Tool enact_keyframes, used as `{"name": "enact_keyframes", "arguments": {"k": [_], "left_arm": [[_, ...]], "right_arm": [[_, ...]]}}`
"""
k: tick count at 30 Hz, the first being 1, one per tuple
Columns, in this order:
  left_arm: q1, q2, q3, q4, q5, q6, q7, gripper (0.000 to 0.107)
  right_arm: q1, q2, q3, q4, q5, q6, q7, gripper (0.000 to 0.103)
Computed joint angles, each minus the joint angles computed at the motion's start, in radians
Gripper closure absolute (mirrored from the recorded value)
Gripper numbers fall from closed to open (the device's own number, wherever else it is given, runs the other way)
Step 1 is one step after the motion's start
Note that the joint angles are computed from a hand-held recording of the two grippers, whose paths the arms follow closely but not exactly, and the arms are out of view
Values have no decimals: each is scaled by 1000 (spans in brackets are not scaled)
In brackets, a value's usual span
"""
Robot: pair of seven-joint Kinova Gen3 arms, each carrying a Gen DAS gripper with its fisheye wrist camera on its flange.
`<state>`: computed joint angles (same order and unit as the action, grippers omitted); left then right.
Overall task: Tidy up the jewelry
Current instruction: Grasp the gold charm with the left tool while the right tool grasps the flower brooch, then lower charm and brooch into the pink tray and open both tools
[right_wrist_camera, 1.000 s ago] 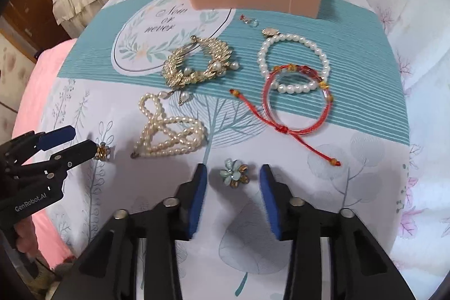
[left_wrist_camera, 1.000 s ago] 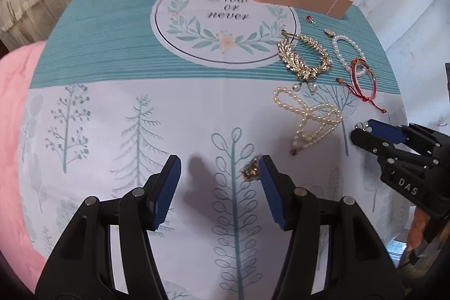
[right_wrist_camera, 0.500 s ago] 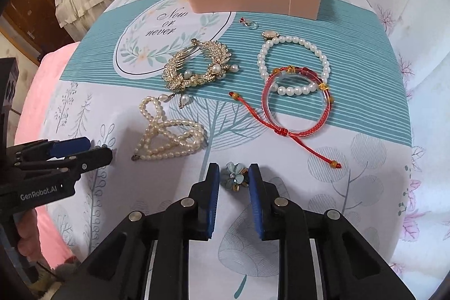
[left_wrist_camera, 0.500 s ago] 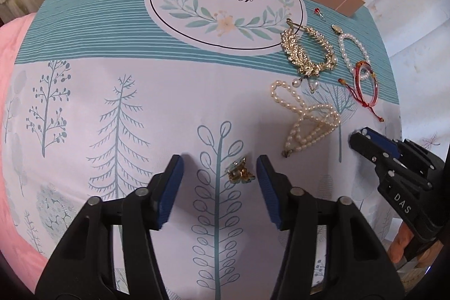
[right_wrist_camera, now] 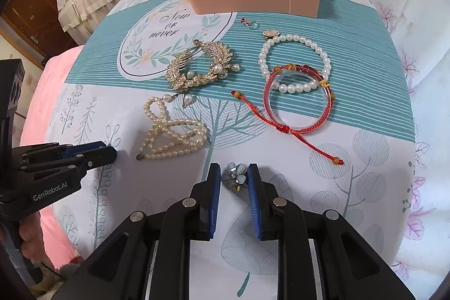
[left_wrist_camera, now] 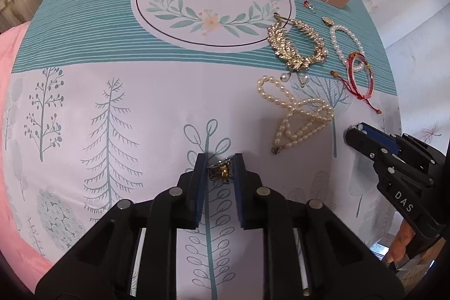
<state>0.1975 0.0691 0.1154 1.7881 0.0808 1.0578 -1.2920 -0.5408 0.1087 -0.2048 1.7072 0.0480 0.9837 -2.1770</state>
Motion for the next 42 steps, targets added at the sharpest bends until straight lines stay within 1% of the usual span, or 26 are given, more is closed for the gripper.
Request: {"name": "enact_keyframes", "arguments": {"k": [4,9,12,14,18,22,23,29,32,35,38,42], "left_arm": [[10,0,5,0,-4,-17,20,92],[14,-32,6,-14,-24,-29,27,93],[21,-53,12,-44,-68,-39,41,92],[31,-64,21,-74,-111,-41,58,92],[31,-81,24,-119,-146,-36,38,92],[47,-48,39,-210,-215,-4,52,92],[49,-40,37,-231,-220,3,48,92],[44,38,17,-422,-195,57,-8,92],[57,82,11,-521,-209,72,-14,92],[61,140,2,-626,-190,87,-25,92],[84,206,-10,-712,-202,92,-17,92],[106,309,-30,-802,-202,99,-10,92]], "right_arm": [[7,-4,2,6,-15,-6,9,84],[20,-20,3,7,-42,-12,31,84],[25,-37,3,-13,-34,1,35,84],[29,-49,4,-36,-25,16,36,85],[41,-68,6,-86,-14,40,43,85],[59,-74,12,-148,-14,70,68,85],[66,-72,15,-164,-21,78,80,85],[112,-34,44,-305,-74,132,132,85],[125,7,59,-408,-65,172,132,85],[125,67,76,-526,-29,217,121,85],[138,137,98,-640,-26,261,126,85],[147,245,127,-776,-16,311,127,85]]}}
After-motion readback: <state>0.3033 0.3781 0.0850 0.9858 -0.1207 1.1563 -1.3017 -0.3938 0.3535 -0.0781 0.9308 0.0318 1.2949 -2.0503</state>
